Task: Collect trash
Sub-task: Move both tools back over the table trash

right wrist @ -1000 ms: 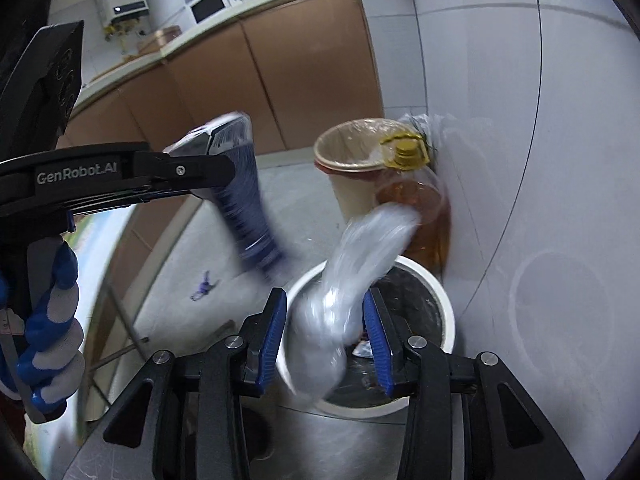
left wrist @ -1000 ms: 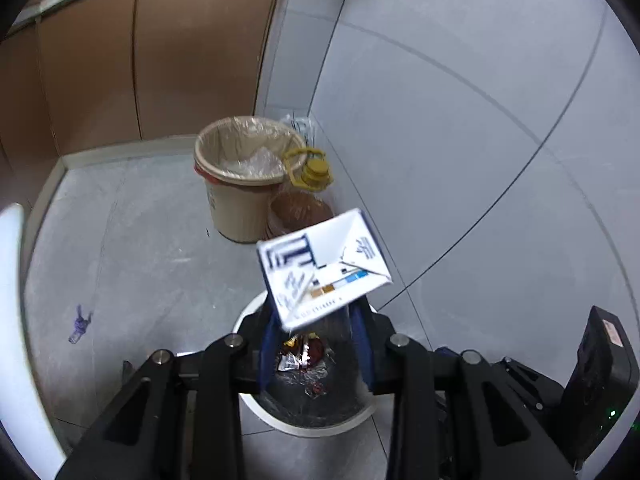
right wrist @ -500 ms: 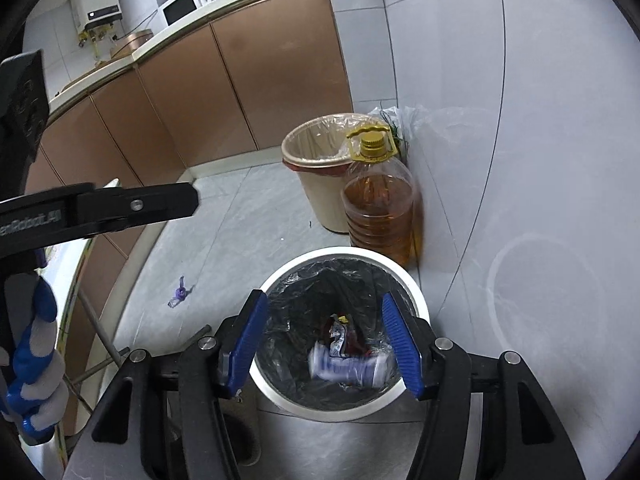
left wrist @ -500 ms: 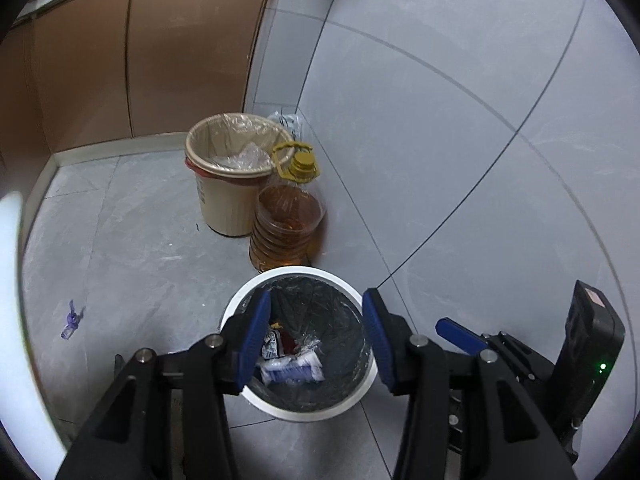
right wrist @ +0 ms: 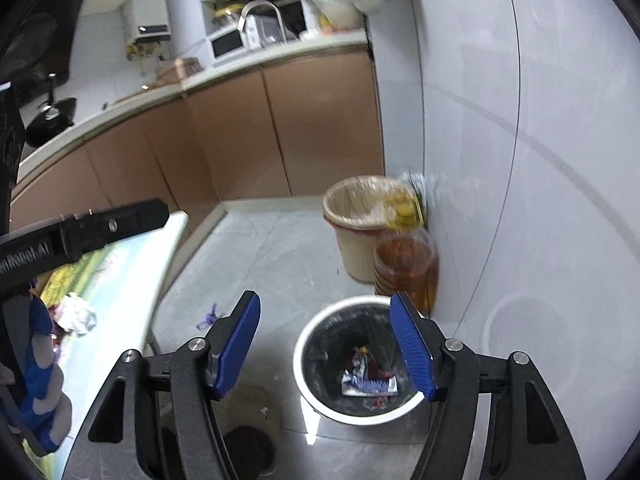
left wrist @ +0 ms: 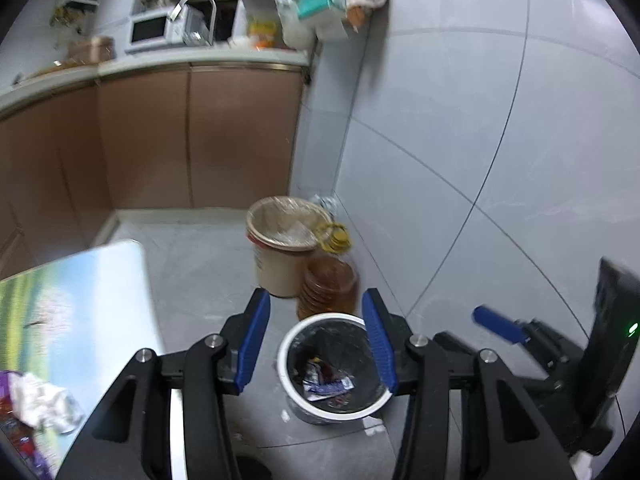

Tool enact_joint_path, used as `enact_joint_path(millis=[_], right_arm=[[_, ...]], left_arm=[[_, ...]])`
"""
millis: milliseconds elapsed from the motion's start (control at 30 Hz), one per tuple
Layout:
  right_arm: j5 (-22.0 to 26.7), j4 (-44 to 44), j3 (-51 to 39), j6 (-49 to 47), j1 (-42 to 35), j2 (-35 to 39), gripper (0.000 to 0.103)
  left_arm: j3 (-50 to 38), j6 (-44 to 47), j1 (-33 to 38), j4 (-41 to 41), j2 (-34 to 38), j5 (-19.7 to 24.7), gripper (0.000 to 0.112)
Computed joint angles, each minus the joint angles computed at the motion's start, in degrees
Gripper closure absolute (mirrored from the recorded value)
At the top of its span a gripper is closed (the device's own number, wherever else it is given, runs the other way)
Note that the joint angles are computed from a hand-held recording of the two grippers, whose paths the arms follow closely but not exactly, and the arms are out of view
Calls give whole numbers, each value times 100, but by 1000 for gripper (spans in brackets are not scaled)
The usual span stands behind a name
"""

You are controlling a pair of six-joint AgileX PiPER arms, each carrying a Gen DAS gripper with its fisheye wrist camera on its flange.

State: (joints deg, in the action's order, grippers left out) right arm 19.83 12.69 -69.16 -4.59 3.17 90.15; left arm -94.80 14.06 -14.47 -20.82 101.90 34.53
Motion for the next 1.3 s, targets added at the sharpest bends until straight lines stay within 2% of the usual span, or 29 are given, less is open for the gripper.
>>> enact_joint_path(millis=[133, 300, 467, 600, 733, 933, 1033, 1133, 1267, 1300], right_arm=[[4, -1228, 113, 1162, 491, -682, 18], [230, -2725, 94, 2605, 1276, -1419, 12], [652, -4430, 46, 4246, 2137, -2002, 4], [1067, -5196, -99, 4927, 2844, -2361, 0], [1587, -6103, -242, 5689, 3666, -2568, 0], [2014, -6746, -261, 6292, 4398, -2757, 0], [2379, -7250, -268, 6758, 4895, -2840, 0], [2538, -7595, -236, 7066, 5172, -2905, 0], [2638, -7866, -244, 7323, 5392, -2928, 0], [2589, -7886, -233, 7355, 5373, -2937, 0]], left_arm=[[874, -160, 121, 367, -897, -402, 66], [1782, -271, 458, 515, -1957, -675, 66], [2335, 28, 1018, 324, -2884, -538, 66], [2586, 576, 1697, -126, -3478, -163, 66], [2901, 1309, 2523, -768, -4067, 49, 59], [3152, 2613, 4060, -2080, -4638, 758, 50], [3236, 3461, 5165, -2978, -4802, 1353, 50], [3232, 4211, 6407, -3771, -4818, 2111, 50], [3196, 4825, 7605, -4327, -4677, 2670, 49], [3200, 4916, 7757, -4393, -4647, 2681, 49]])
